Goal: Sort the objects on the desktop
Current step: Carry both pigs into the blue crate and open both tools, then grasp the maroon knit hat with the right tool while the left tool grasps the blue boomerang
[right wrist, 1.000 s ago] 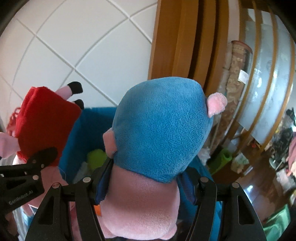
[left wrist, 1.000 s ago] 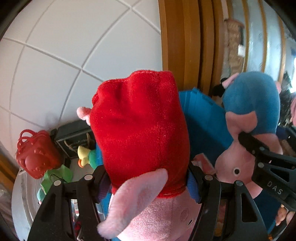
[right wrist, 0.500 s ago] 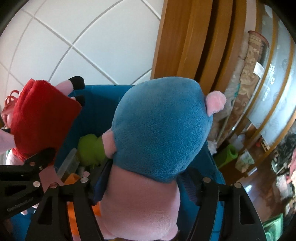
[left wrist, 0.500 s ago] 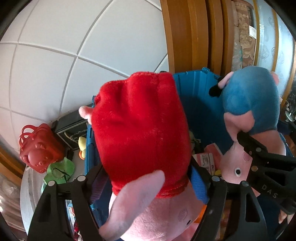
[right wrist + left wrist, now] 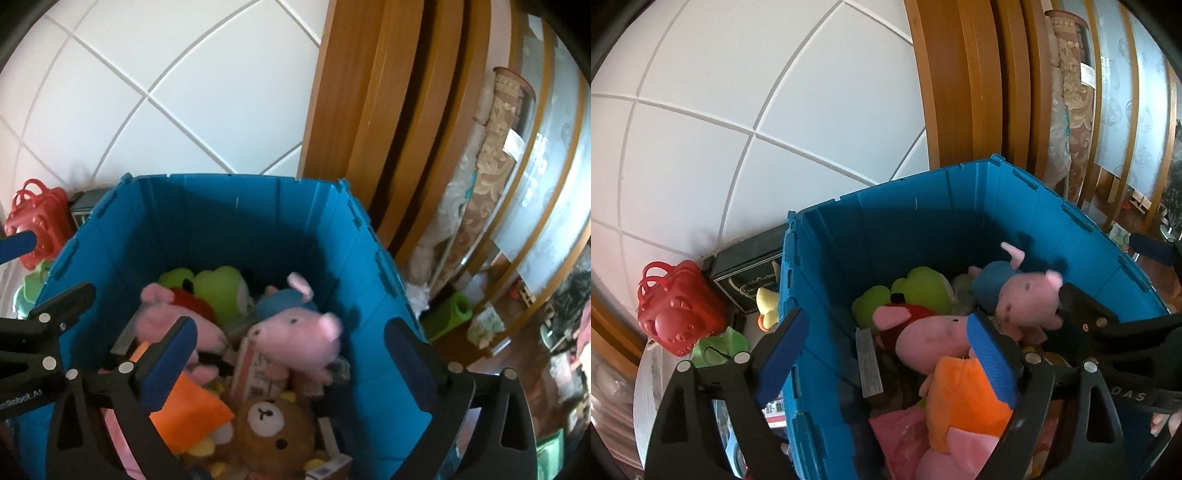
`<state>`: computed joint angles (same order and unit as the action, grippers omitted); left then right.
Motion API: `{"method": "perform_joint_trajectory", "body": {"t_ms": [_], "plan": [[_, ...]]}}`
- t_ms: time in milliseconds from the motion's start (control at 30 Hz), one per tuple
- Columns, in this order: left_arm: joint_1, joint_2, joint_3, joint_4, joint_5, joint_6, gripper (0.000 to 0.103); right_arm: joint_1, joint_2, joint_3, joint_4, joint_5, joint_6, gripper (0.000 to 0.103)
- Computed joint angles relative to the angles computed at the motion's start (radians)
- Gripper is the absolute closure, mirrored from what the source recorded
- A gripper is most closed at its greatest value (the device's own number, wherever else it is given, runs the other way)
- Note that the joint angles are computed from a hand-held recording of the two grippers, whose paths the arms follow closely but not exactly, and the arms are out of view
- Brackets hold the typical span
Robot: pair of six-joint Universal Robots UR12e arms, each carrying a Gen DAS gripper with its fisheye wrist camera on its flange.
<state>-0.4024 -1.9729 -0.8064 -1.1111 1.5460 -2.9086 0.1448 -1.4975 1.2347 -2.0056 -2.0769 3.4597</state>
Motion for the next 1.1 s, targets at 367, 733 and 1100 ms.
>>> {"method": "perform_joint_trajectory", "body": {"t_ms": [367,733,1100], "plan": [[0.047,0.072,-0.085,0.046,-0.109,-0.003,0.015,0.049,-0.013,-0.024,0.017,-0.036,0.017,0.0],[0.16,0.214,-0.29,0.235,-0.239,-0.052,0.015,0.164,-0.013,-0.037,-0.115,-0.057,0.004,0.0],[0.37,0.318,-0.519,0.379,-0.334,-0.069,0.011,0.31,0.094,-0.104,-0.272,0.02,0.013,0.0]]}}
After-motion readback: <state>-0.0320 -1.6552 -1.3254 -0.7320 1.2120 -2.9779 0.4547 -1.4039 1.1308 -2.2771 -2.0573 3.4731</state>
